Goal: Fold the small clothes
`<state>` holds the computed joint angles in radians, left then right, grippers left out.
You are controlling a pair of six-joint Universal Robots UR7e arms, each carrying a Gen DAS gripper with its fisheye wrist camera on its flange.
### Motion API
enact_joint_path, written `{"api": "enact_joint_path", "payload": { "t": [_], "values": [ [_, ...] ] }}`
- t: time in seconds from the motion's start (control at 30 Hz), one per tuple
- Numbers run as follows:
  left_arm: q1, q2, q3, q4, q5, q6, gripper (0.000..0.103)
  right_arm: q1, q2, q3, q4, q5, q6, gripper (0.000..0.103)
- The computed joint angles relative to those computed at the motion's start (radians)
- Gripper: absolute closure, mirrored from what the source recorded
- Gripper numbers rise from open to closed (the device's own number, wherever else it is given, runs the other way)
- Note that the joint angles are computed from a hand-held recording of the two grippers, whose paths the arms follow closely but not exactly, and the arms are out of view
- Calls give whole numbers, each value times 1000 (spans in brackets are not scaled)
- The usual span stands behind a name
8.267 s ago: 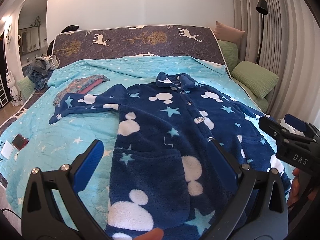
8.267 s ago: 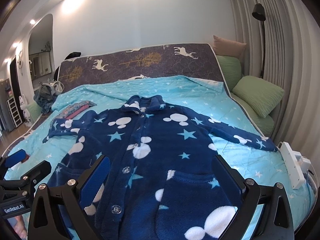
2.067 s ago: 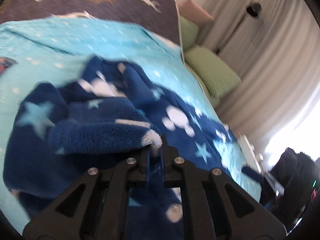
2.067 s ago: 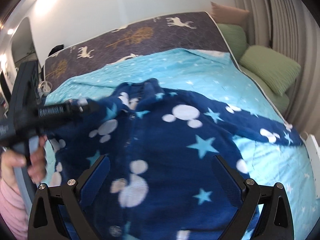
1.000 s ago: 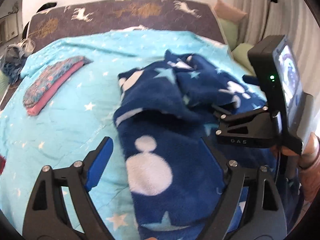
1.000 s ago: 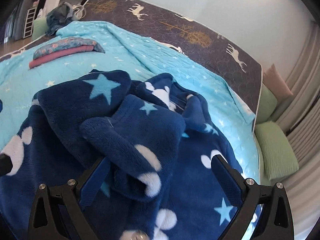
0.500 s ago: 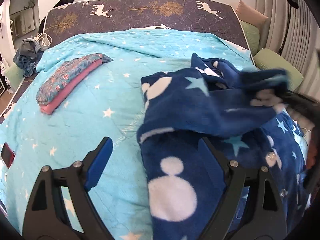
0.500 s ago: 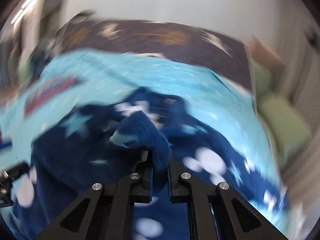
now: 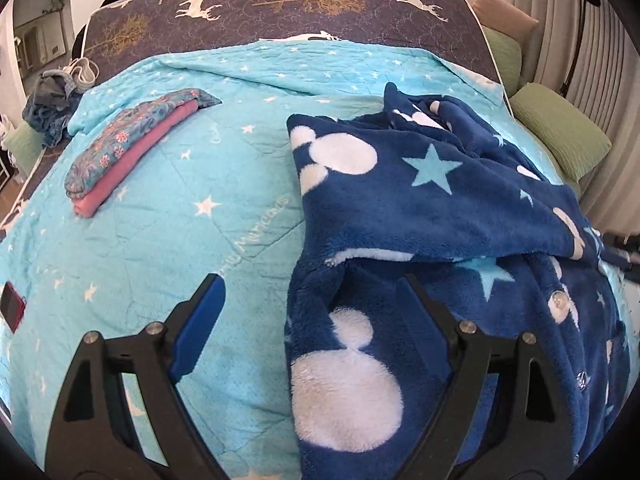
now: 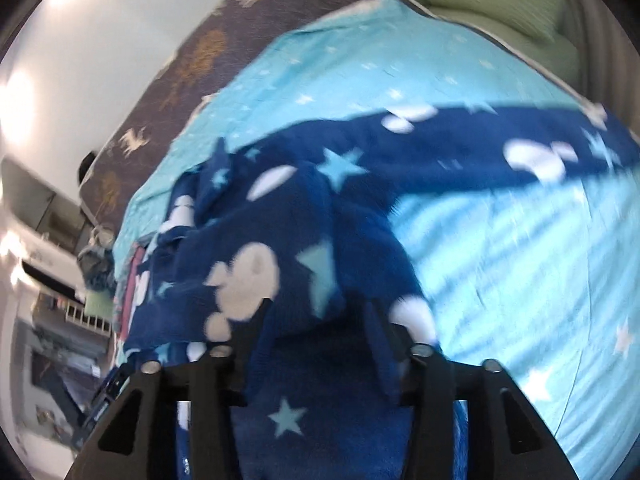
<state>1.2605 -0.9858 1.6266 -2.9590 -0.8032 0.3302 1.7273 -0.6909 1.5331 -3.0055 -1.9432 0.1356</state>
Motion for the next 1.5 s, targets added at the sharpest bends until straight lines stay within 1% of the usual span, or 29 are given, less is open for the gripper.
{"api": "enact_joint_path", "payload": {
  "t": [0.03,0.1,0.2,0.37,0.47,0.5,0.53,0.57,0.6,0.7,0.77,0.83,0.87,0.93,0.97,1.0,1.03,1.07,1.1,1.13,1.17,1.2,1.23,1.27,1.3,1.37,1.43,1.47,1.5],
  "values": [
    [-1,4,-2,-5,9,8,16,4,3,-12,6,5,-22,47],
    [-3,12,-8,-5,24,18,16,10,23,-59,31,5,-75,38],
    [-3,19,-20,6,31,26,16,7,70,-167,100,-14,-126,37],
    [-3,25,-37,19,26,34,16,-20,134,-311,188,15,-162,36],
    [-2,24,-51,37,4,24,16,-31,157,-355,241,57,-163,36],
    [-3,25,-56,37,-3,26,16,-25,170,-372,254,43,-173,44],
    [-4,26,-61,34,-13,29,16,-16,180,-379,249,23,-194,56],
    [-5,26,-64,29,-22,33,16,-5,188,-382,234,-5,-220,99],
    [-8,27,-67,21,-29,39,16,4,191,-381,218,-19,-234,97],
    [-16,36,-76,-24,-52,60,16,16,169,-329,43,17,-278,98],
    [-20,46,-88,-58,-73,69,16,22,177,-339,-29,-8,-314,98],
    [-22,58,-107,-68,-92,67,16,14,193,-379,-12,-38,-306,97],
    [-21,62,-114,-65,-101,67,16,6,201,-398,16,-55,-285,97],
    [-18,77,-133,-56,-110,66,16,-4,225,-434,70,-141,-241,96],
    [-15,85,-145,-41,-116,62,16,-10,228,-438,92,-169,-220,93],
    [-11,93,-159,-14,-123,58,15,-21,222,-425,114,-172,-183,90],
    [-6,102,-173,13,-120,54,15,-30,210,-403,118,-159,-149,88],
    [-2,120,-191,32,-96,56,16,-38,192,-372,110,-139,-115,84],
    [2,134,-203,40,-73,68,16,-45,170,-333,90,-111,-91,84],
    [5,153,-217,50,-37,83,16,-49,148,-292,65,-81,-88,84],
    [12,180,-241,71,29,89,15,-51,121,-250,44,-52,-94,84],
    [18,189,-254,103,52,64,15,-50,91,-202,28,-16,-102,84],
    [34,185,-271,171,34,-3,14,-51,69,-170,25,11,-108,82],
    [43,176,-278,205,2,-51,14,-49,41,-128,31,49,-114,77],
    [49,169,-282,221,-14,-84,14,-46,26,-104,39,64,-116,73],
    [41,164,-270,184,11,-87,14,-38,-2,-55,41,87,-122,70],
    [21,160,-242,104,56,-38,15,-31,-21,-14,31,134,-136,69],
    [8,148,-218,50,49,-12,15,-27,-20,-9,34,164,-143,69],
    [-2,131,-197,14,13,0,15,-25,-19,-9,37,182,-150,69]
  ]
}}
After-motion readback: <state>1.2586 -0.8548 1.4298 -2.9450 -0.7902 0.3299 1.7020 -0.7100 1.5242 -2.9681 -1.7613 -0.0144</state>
